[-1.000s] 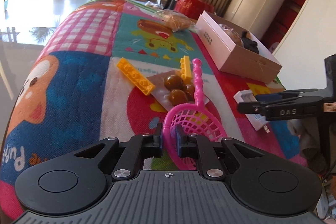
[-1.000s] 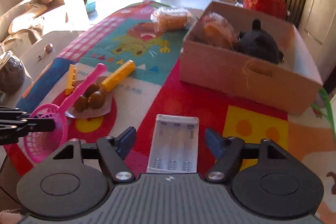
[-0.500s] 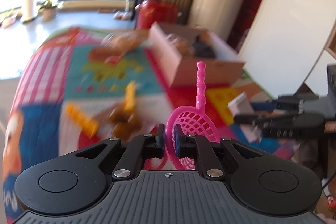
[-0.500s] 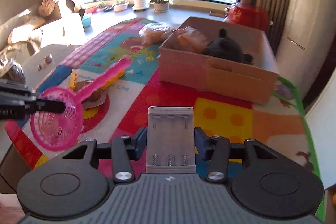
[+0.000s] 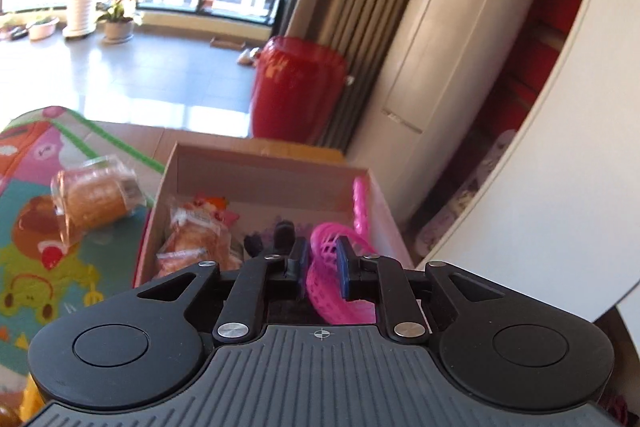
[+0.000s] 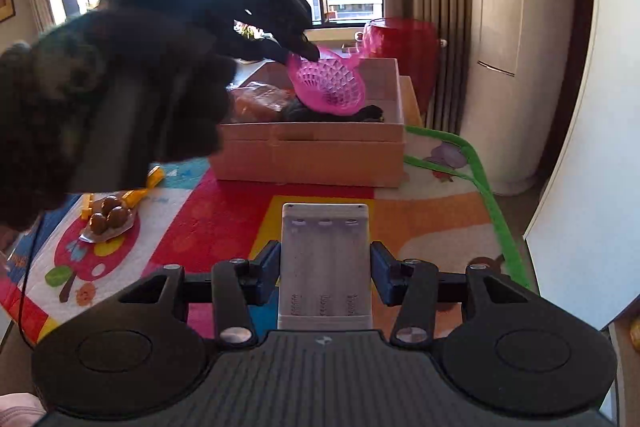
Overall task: Organize objects
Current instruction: 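Drop the pink net into the box with the left tool while the right tool carries the battery holder over, then lower the battery holder into the box and open the right tool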
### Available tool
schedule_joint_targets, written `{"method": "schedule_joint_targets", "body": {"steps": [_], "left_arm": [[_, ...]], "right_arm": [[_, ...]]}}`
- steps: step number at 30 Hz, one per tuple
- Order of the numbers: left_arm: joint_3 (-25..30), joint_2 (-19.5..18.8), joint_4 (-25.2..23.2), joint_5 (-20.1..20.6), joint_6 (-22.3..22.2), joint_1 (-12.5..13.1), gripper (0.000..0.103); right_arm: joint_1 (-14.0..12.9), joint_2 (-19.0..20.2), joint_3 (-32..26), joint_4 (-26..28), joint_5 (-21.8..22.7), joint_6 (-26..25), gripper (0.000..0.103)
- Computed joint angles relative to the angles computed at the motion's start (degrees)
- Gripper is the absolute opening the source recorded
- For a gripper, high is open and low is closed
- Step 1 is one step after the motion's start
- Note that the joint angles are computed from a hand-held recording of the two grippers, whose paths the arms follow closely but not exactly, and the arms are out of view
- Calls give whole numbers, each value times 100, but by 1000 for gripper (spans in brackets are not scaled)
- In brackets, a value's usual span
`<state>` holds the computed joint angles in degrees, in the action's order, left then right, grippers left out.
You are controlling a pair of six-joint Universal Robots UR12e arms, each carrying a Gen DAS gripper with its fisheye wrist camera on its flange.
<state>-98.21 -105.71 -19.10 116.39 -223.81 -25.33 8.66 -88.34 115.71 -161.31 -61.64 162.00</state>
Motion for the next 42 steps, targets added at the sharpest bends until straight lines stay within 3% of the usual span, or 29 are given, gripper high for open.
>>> {"method": "schedule_joint_targets", "body": {"steps": [2,6,11,15,17,20,24,26,28,31,35,37,39,42], "left_arm": [[5,-31,0,-1,-216,-12,19],[-305,108,647,140,-223,-32,19],[-504,312,714,-921,-36,129,19],[-494,284,691,-2057,218,266,19],[-503,286,654,-2342,364,269,19],[-692,364,1030,-2199,462,217,19],[-1133,604,1531,-1291,1161,35,19],[-1369,776,1509,-854,1461,-44,19],[-1622,967,1374,-683,1527,-77,19],[-1982,1270,1007,-791,1326,-51,19],[-2321,1587,640,-973,964,8,19],[-2461,1738,545,-967,906,7,19],[-2619,1887,608,-962,988,-1,19],[-2857,2107,713,-1084,1145,84,19]], "right_arm": [[-43,31,-3,37,15,38,47],[-92,106,-49,179,21,77,47],[-64,189,-118,308,-7,-51,47],[2,230,-163,302,-160,80,47],[27,247,-179,308,-227,104,47],[44,243,-206,341,-337,72,47],[9,204,-310,569,-270,81,47],[-12,210,-416,622,-131,98,47],[8,269,-576,439,-36,170,47],[130,479,-982,-58,65,273,47],[529,1015,-1812,-643,-308,251,49],[741,1280,-2242,-492,-644,30,81],[907,1462,-2469,-478,-1116,60,84],[940,1498,-2494,-161,-1158,357,86]]}}
